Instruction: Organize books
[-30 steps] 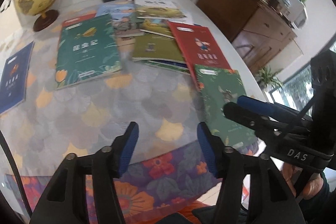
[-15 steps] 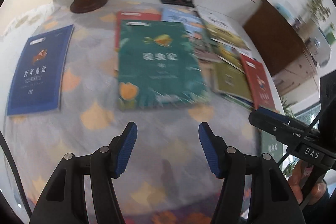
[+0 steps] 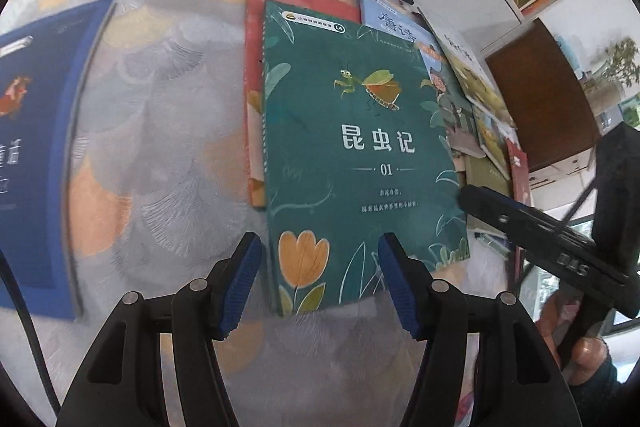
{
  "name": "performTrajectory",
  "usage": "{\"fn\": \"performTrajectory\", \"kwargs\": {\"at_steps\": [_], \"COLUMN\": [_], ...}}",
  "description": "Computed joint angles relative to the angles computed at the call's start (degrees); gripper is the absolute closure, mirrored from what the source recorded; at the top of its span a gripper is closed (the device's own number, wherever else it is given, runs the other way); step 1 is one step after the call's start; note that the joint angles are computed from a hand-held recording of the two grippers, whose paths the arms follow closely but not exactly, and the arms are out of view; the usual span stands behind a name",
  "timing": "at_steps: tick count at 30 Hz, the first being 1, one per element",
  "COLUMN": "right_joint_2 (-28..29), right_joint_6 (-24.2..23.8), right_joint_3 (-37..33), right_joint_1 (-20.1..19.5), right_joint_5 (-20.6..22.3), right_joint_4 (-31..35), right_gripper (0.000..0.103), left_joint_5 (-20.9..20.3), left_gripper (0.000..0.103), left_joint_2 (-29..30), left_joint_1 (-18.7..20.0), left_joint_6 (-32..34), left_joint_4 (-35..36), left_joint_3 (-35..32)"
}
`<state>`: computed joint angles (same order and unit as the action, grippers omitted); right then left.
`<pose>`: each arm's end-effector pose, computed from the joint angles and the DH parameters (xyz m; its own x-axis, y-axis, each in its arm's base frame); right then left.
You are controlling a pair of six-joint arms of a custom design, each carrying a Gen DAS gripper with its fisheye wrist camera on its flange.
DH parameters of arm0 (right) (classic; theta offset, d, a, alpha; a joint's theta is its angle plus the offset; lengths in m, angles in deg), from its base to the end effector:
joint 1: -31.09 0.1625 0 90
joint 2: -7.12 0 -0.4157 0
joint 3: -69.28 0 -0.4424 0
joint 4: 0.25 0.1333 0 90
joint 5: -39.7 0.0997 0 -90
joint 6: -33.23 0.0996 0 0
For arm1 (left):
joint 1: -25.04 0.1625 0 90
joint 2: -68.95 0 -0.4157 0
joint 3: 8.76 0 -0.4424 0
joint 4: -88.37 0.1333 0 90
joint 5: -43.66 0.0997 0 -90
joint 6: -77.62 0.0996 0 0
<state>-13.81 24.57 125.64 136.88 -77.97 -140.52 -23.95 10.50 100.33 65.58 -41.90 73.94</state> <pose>0.3199 -0.8113 -0.0052 -0.8349 -0.2652 0.4823 -0.3932 0.9005 -0.1856 -0.0228 -0.7613 0.2741 -0.9517 -0.0637 -0.3005 0.0466 0.9370 -0.3463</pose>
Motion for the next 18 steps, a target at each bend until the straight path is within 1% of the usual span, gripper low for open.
{"fn": "performTrajectory", "kwargs": {"at_steps": [1,3,4,5,8,11,13,18], "right_joint_2": [0.6,1.8,2.4,2.7,3.0,2.2,1.2,-3.4], "right_joint_6": [-0.1,-0.1,0.2,0.7,2.4,0.3,-0.4,-1.7], "right_joint_3": [-0.9,-2.5,-3.1,-3.7,-4.2,-2.0,-0.4,7.1], "right_joint_1": [-0.1,-0.1,-0.1,-0.3,-1.1,-0.9,-0.7,-0.5], "right_joint_5": [0.0,-1.3,-2.5,-2.6,-0.4,-1.2,-1.5,-1.8], "right_joint_4": [0.5,0.9,0.9,1.5,4.2,1.8,1.5,0.8], "right_gripper": [0.058,0.061,0.062,0.062,0.068,0.068,0.068,0.068], "left_joint_5": [-0.4,-1.1,-1.3,-1.5,-1.9,-1.7,-1.6,-2.9], "left_gripper": [0.044,0.044,0.044,0.044,0.044,0.044,0.044,0.044], "left_joint_2": [0.3,0.6,0.7,0.8,0.6,0.0,-0.7,-4.3], "left_joint_1": [0.1,0.4,0.4,0.5,0.6,0.5,0.2,-0.8], "left_joint_6": [0.0,0.3,0.2,0.3,0.4,0.6,0.6,0.6], "left_joint_4": [0.0,-0.3,-0.4,-0.4,-0.8,-0.5,0.3,2.6], "left_joint_3": [-0.3,-0.7,-0.8,-0.9,-0.8,-0.1,0.7,5.8]}}
